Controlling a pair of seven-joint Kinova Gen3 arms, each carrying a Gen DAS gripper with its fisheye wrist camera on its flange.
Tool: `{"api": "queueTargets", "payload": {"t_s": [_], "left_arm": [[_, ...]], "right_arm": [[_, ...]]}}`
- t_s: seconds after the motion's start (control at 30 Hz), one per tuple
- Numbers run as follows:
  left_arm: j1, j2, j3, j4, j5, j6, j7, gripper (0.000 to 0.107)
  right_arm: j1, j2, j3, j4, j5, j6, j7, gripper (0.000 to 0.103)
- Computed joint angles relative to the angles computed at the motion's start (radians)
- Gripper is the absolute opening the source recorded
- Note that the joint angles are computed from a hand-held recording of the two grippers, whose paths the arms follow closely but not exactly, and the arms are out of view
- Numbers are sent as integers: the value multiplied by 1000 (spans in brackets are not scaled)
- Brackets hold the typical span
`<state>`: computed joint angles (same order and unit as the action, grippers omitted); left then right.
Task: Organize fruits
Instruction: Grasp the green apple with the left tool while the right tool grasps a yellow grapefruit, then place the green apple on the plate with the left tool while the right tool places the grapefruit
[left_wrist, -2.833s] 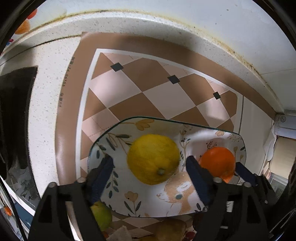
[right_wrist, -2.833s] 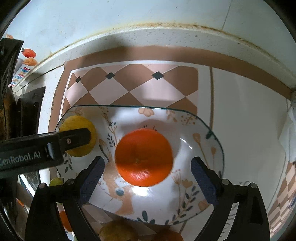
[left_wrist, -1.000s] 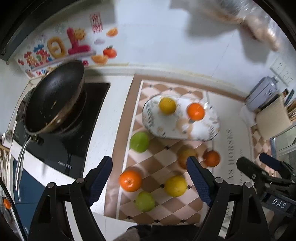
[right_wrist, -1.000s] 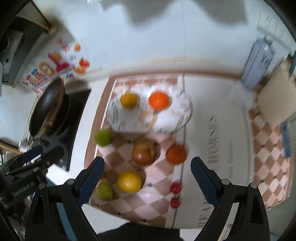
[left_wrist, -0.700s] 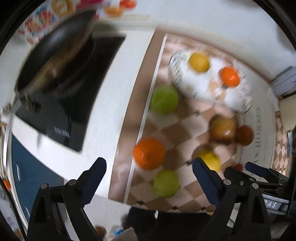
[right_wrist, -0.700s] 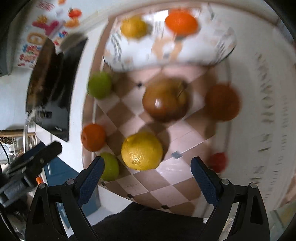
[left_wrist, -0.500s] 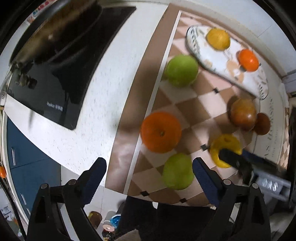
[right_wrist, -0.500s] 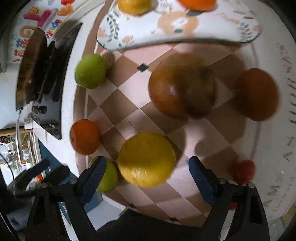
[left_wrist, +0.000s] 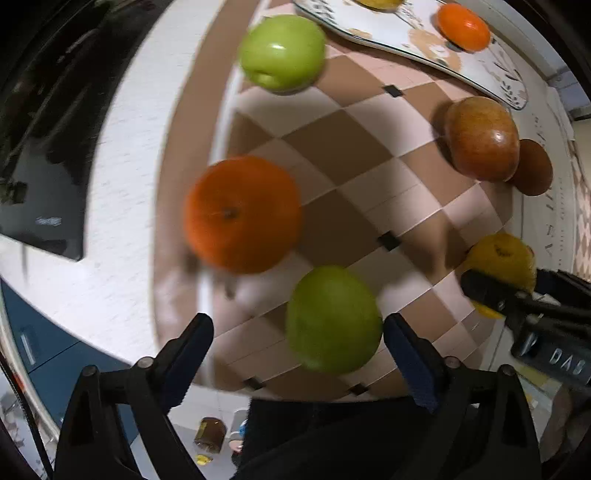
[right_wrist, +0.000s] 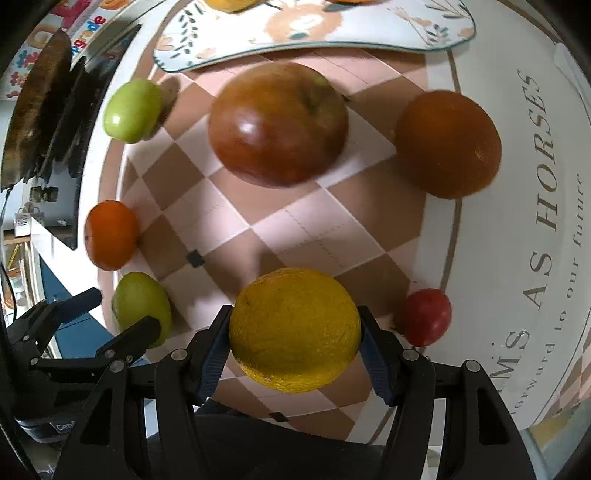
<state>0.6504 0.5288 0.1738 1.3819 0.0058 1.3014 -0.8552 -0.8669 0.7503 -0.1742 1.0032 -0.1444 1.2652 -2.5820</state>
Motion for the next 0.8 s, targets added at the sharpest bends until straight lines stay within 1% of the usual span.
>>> {"api": "queueTargets", "payload": {"t_s": [0.03,0.1,0.13,0.17,0.2,0.3,0.37,0.4,0.47,0.53,0.63,0.67,0.8], "left_arm": [[-3,2,4,5,8,-17,-6,85],[-16,-5,13,29,36,-67,-21,69],[-20,0,19,26,49,-73,-29,65],[-17,6,23,20,54,-76,-36,55],[-5,14,22,6,48,-68,-33,53],[43,28,10,-28,-1,-42,-19,53],[56,31,6,-37,-8,-41,-7,53],[63,31,5,-37,-10,-43,1,53],[70,40,5,-58,-16,-33,14,53],[83,37,1,-54,-23,-30,26,52],[85,31,-1,-66,-28,-23,36,52],[78,32,0,-79,-29,-21,32,52],[32,-40,3,-78,-11,-28,-1,52]], "right_arm": [[-2,-4,3,6,3,-5,-7,67],[7,-11,0,22,-8,-22,-14,67],[12,-15,-2,33,-14,-33,-17,67],[19,-19,-5,43,-21,-42,-17,67],[24,-29,-7,60,-24,-49,-18,67],[32,-42,-12,81,-31,-60,-19,68],[31,-43,-13,82,-30,-59,-16,68],[42,-54,-16,99,-32,-62,-6,68],[38,-54,-15,97,-28,-63,-5,67],[31,-54,-12,95,-21,-64,-8,67],[25,-56,-7,93,-13,-74,-16,67],[28,-70,-8,107,-15,-88,-17,67],[45,-129,-4,135,-10,-124,-29,67]]}}
